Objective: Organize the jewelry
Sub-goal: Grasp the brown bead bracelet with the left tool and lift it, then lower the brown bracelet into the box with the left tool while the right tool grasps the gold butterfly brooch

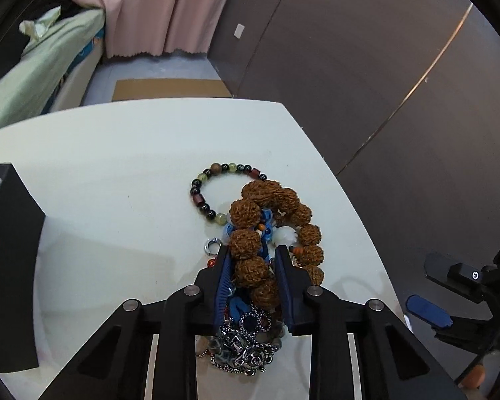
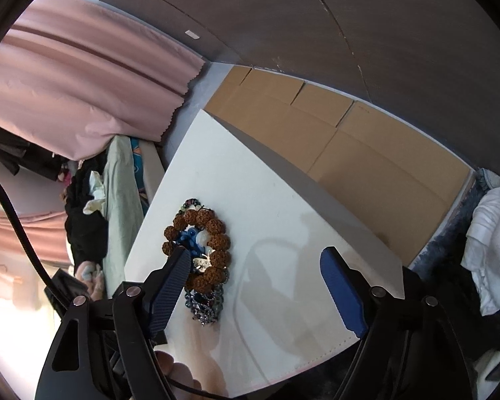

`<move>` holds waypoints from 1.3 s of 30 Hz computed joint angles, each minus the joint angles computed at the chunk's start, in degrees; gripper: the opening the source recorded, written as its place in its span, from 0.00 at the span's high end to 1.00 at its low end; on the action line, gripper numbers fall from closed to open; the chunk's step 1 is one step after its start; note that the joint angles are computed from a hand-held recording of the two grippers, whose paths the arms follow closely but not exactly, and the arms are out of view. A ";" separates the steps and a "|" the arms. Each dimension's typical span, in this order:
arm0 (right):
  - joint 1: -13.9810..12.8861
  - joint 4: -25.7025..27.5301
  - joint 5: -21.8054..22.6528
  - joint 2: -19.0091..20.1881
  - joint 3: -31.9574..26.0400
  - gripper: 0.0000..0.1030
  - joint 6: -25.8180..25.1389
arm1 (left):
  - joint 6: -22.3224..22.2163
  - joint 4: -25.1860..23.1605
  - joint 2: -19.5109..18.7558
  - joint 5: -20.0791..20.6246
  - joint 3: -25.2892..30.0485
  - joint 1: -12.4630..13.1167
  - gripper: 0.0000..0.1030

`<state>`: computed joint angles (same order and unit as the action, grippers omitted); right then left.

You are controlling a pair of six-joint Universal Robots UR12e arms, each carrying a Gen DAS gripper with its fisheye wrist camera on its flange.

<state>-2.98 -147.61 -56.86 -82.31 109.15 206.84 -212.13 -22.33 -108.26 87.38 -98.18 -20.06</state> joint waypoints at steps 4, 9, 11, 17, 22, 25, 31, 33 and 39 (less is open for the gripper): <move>0.22 0.26 -0.16 0.17 -0.24 0.21 -0.29 | 0.47 1.22 0.66 -0.10 -0.57 0.12 0.80; 0.99 0.04 -0.27 0.53 -0.71 0.21 -0.30 | 0.90 2.65 2.14 -1.14 -1.68 0.54 0.80; 1.31 -0.26 -0.11 0.73 -0.93 0.21 -0.41 | 1.13 3.19 2.66 -1.06 -2.06 0.65 0.80; 2.34 -1.70 -0.18 1.10 -1.06 0.21 -0.45 | 0.66 5.60 4.89 -1.67 -4.08 1.58 0.80; 3.38 -2.04 -0.49 1.39 -1.32 0.21 -0.93 | -0.17 7.25 6.31 -1.91 -5.37 2.41 0.81; 4.16 -1.69 -1.75 1.57 -1.73 0.21 -2.17 | -0.53 8.19 7.14 -1.96 -6.05 2.94 0.81; 5.66 -0.37 -5.43 1.91 -2.48 0.21 -2.81 | -1.28 9.91 8.72 -1.98 -7.49 4.13 0.81; 6.16 0.47 -6.42 2.18 -2.95 0.21 -3.67 | -1.50 10.42 9.22 -1.97 -7.96 4.51 0.81; 7.12 2.84 -7.32 3.30 -4.42 0.21 -5.14 | -2.21 11.25 10.65 -1.92 -9.29 5.53 0.81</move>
<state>4.14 -144.77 -64.19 -79.01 104.73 201.70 -214.34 -11.08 -97.61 85.46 -107.47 -14.54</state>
